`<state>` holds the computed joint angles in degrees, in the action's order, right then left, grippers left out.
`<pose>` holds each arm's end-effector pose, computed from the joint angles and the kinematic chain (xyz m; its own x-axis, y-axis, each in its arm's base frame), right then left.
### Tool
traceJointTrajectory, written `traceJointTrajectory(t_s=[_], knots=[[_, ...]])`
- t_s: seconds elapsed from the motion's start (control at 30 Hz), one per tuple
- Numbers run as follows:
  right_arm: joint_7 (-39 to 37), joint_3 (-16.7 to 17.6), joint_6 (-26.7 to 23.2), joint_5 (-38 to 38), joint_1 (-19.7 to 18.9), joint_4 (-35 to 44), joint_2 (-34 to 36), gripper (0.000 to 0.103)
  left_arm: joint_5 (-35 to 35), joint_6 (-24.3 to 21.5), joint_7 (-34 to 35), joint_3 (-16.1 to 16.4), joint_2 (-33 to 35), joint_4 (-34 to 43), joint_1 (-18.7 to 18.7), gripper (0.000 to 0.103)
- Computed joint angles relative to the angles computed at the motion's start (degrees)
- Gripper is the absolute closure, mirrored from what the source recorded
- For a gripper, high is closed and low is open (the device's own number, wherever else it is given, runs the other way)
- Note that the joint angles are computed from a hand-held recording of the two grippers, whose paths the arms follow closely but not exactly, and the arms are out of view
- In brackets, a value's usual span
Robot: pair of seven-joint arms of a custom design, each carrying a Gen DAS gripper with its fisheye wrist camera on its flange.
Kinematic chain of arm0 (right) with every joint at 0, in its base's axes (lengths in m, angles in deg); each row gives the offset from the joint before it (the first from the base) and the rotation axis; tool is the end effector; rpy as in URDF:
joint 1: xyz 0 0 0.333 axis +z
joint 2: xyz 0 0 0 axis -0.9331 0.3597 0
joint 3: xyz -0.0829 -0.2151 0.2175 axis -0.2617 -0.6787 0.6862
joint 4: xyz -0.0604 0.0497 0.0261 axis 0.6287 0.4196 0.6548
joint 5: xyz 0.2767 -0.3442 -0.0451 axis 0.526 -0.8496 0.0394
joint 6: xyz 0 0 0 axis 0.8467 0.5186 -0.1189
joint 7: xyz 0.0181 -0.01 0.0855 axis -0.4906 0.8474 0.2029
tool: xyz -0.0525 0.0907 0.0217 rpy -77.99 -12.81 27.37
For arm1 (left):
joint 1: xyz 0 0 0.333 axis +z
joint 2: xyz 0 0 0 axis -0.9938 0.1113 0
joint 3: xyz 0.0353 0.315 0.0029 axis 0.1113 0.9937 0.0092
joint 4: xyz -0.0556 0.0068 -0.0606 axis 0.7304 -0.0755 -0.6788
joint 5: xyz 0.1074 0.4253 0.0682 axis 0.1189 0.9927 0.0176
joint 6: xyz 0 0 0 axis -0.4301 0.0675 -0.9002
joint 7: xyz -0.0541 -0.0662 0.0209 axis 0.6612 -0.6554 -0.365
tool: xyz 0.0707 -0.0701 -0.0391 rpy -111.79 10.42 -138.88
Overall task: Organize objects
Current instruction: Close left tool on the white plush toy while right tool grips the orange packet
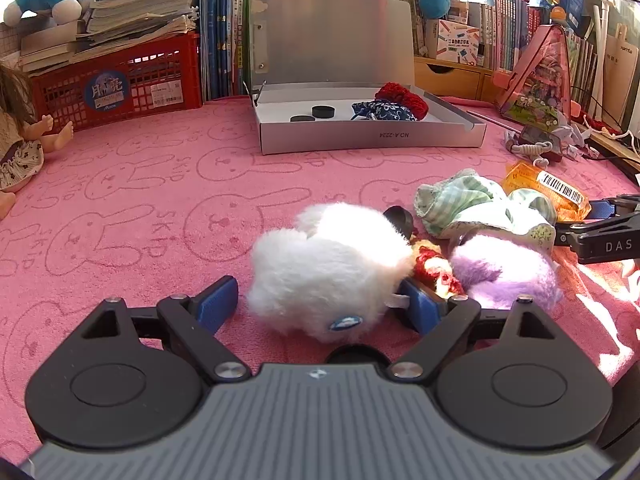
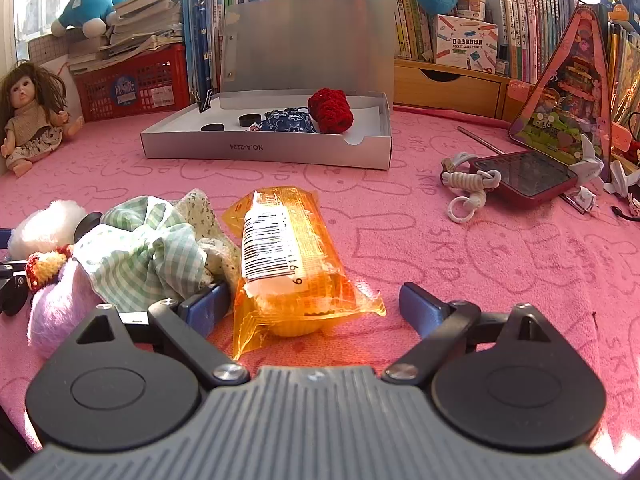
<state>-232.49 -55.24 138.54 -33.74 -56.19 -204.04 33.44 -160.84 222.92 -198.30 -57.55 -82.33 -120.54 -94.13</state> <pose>0.4628 0.2137 0.3692 -0.2739 -0.9614 -0.0258 -0.5639 0.1823 -0.8055 0.5874 -0.2041 0.3690 -0.6492 -0.7605 0.0149 -0.4536 0.3714 -0.8101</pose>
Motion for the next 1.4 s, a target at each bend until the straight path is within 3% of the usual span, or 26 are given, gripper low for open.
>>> traceJointTrajectory(t_s=[0.43, 0.67, 0.93, 1.07, 1.23, 1.3, 1.4], knots=[[0.03, -0.06, 0.05, -0.06, 0.03, 0.06, 0.10, 0.005, -9.22, -3.78, 4.51, 1.45, -2.02, -0.43, 0.44, 0.015], [-0.01, -0.06, 0.05, -0.04, 0.04, 0.05, 0.10, 0.005, -5.01, -4.05, 1.19, 1.78, -1.85, -0.90, -0.06, 0.015], [-0.12, -0.04, 0.05, 0.07, 0.06, 0.02, 0.04, 0.005, -4.40, 0.21, 0.49, 0.77, -0.48, 0.00, -0.86, 0.016], [-0.35, -0.19, 0.49, 0.19, -0.06, 0.03, 0.04, 0.006, -4.43, -0.62, -0.15, 0.82, -0.63, -0.04, -0.58, 0.023], [2.11, -0.29, 2.36, -1.88, -0.43, -0.31, -0.62, 0.020, -3.67, -2.31, -3.03, 1.07, -1.12, -0.33, -0.08, 0.029], [1.96, -0.15, 2.47, -2.18, -0.35, -0.29, -0.84, 0.036, -4.60, -2.15, -2.68, 1.06, -1.18, -0.29, -0.06, 0.030], [1.16, 0.18, 1.81, -2.35, -0.13, -0.17, -1.22, 0.039, -4.68, -1.89, -3.11, 1.13, -1.24, -0.17, -0.14, 0.030]])
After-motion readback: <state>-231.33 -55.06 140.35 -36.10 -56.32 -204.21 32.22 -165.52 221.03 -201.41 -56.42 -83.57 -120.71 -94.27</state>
